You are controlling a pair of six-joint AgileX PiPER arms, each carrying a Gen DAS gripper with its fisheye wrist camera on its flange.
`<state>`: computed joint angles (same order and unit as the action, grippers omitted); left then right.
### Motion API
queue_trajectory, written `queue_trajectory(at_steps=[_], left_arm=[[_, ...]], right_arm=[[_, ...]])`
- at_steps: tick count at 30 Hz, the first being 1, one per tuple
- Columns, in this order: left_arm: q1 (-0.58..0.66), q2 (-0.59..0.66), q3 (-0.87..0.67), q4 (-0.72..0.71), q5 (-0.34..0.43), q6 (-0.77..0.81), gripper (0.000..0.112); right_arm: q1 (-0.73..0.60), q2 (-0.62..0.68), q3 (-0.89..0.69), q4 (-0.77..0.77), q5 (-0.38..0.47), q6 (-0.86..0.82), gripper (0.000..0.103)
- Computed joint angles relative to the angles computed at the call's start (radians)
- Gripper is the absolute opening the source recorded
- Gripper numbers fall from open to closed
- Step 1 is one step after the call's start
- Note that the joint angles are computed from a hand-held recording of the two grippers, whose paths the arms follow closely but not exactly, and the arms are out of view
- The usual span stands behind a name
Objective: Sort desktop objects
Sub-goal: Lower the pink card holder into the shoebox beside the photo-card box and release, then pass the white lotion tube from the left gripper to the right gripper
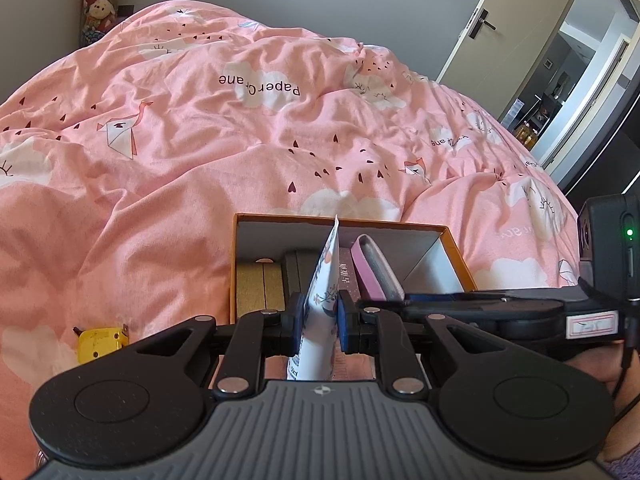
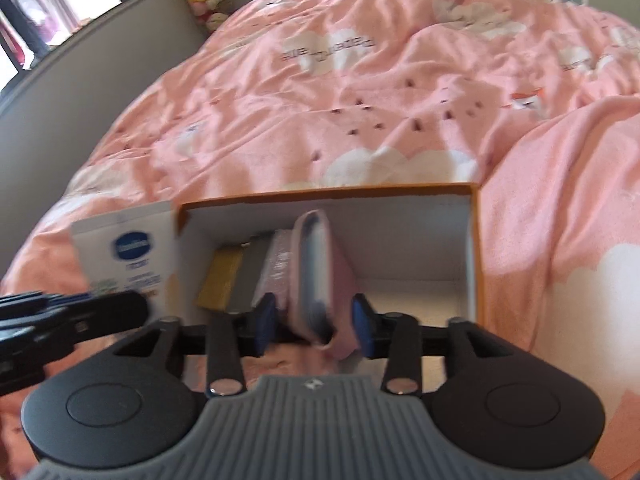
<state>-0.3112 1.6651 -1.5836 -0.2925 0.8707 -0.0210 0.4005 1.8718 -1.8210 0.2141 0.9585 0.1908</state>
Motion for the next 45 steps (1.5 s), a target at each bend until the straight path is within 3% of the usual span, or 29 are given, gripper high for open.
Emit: queue_trajectory(at_steps=[2, 7, 12, 16, 20, 26, 32, 39, 45], left_arm=[[0.0, 0.001, -0.001, 0.004, 0.001, -0.004, 0.019], [0.0, 0.0, -0.003, 0.007, 0.003, -0.007, 0.019], [0.01, -0.006, -0.003, 0.008, 0.003, -0.01, 0.019], [0.014, -0.006, -0.002, 0.005, 0.002, -0.009, 0.019], [0.018, -0.003, -0.004, -0.009, 0.0, 0.002, 0.019], [-0.003, -0.009, 0.01, 0.005, -0.021, 0.007, 0.019], [-0.049, -0.037, 0.056, 0.077, -0.06, -0.007, 0.019], [-0.164, -0.045, 0.132, 0.223, -0.133, -0.059, 0.019], [-0.237, -0.029, 0.17, 0.287, -0.155, -0.083, 0.02]], right_arm=[[-0.003, 0.017, -0.042, 0.031, 0.066, -0.035, 0.06], [0.094, 0.106, -0.164, -0.172, 0.194, 0.008, 0.06], [0.089, 0.163, -0.179, -0.17, 0.202, 0.073, 0.056], [0.072, 0.155, -0.132, -0.133, 0.129, 0.088, 0.055], [0.06, 0.157, -0.128, -0.123, 0.099, 0.091, 0.048], [0.047, 0.183, -0.175, -0.097, 0.128, 0.075, 0.046], [0.082, 0.065, -0.097, -0.197, 0.127, 0.093, 0.046], [0.072, -0.113, 0.05, -0.211, 0.085, 0.183, 0.044], [0.011, -0.214, 0.15, -0.071, 0.036, 0.202, 0.039]])
